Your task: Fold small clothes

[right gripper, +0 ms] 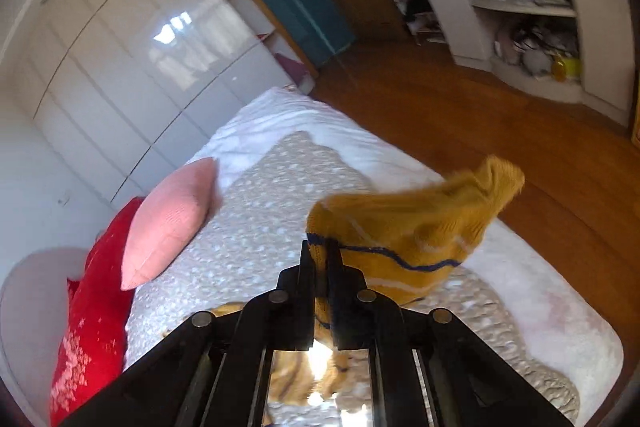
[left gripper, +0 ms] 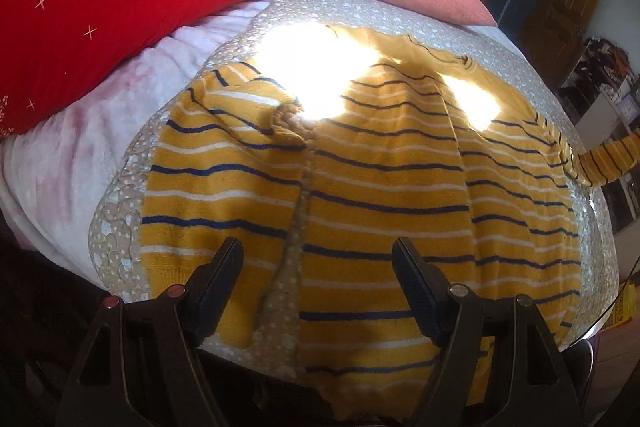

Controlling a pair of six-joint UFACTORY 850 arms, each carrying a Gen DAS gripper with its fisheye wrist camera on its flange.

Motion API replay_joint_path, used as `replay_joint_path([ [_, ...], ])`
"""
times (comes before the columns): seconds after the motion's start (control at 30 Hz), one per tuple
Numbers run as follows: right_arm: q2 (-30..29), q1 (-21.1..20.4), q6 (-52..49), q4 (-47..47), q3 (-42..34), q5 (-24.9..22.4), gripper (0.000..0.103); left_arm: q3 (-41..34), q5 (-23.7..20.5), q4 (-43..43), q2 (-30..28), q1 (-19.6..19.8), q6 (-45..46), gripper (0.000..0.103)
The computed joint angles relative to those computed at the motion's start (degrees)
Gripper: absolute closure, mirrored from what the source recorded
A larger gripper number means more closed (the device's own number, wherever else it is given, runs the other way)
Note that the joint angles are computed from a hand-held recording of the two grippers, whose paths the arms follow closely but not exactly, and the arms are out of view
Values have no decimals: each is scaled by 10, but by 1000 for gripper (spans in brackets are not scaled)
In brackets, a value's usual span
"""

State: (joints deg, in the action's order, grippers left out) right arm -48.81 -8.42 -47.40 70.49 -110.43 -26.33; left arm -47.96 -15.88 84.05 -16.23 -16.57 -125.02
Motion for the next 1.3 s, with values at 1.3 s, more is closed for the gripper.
replay_joint_path([
  [1.3, -154, 323, 31, -235, -132, -208, 80, 199, 5, 320, 119, 126, -418, 26],
])
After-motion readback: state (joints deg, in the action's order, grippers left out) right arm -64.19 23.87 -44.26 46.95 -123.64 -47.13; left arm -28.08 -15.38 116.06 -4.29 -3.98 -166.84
